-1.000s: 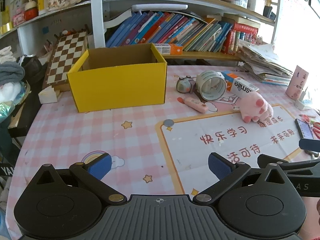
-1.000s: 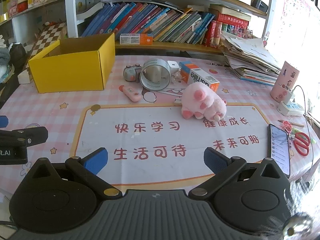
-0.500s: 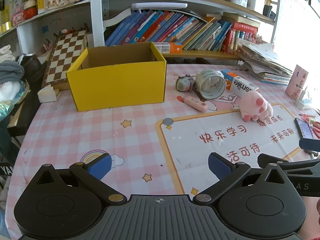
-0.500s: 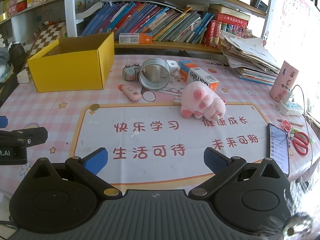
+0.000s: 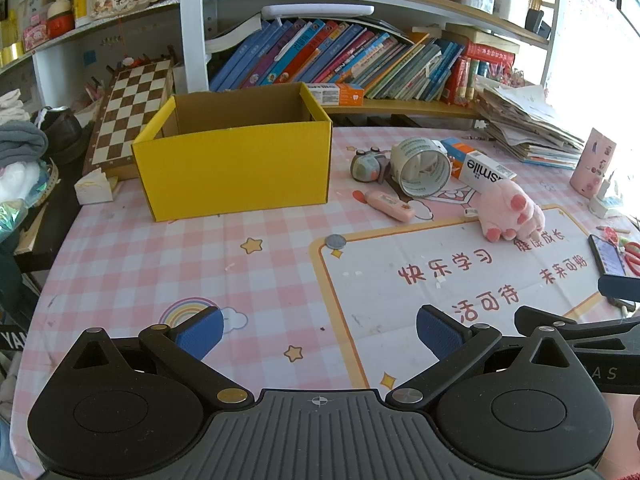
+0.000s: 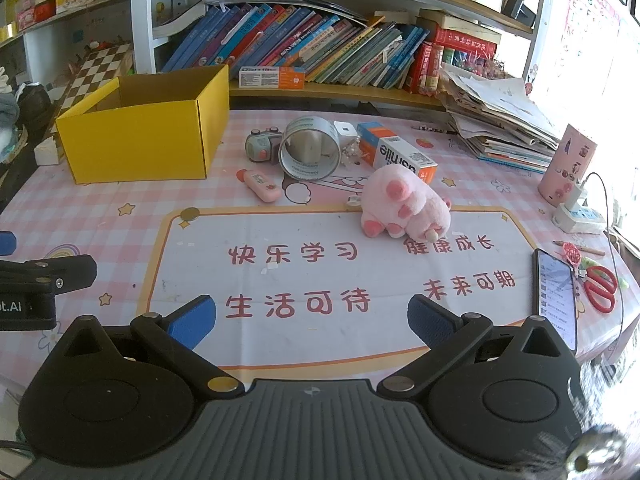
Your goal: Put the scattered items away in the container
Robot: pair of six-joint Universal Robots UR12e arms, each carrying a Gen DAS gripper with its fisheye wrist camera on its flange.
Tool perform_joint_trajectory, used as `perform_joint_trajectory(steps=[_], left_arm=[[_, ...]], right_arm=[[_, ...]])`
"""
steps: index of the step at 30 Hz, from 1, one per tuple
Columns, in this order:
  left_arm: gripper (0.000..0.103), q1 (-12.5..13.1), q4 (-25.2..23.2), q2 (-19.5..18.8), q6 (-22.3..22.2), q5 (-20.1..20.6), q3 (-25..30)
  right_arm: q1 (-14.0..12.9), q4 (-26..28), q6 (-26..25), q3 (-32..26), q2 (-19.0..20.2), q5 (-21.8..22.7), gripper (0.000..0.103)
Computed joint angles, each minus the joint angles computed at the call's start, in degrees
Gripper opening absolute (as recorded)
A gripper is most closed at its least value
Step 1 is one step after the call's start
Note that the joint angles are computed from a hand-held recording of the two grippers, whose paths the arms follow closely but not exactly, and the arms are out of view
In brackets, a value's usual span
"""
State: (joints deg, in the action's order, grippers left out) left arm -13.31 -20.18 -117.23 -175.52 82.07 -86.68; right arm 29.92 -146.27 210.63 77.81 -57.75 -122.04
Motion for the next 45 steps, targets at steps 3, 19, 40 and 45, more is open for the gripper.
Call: perform_joint_trajectory(steps=[3,19,40,45], left_arm=[[0.103,0.0,0.0,0.0,0.0,0.0,0.0],[0.103,0.2,0.0,0.1,0.1,-0.4,-0.2],[0.103,0.3,-0.6,0.0,-0.3,-0.6,0.1],[0.103,0.4,-0.5,-0.1,-0.3,-0.7,0.2]], right_arm=[[0.0,0.1,0.0,0.0,0.0,0.0,0.103],[0.0,0.1,0.1,0.1,0.0,0.1,0.103],[0.0,0.8,-0.1,-0.4,0.2,0.4,0.103],[0.0,1.0,-0.1,-0.6,0.3,0.5,0.103]])
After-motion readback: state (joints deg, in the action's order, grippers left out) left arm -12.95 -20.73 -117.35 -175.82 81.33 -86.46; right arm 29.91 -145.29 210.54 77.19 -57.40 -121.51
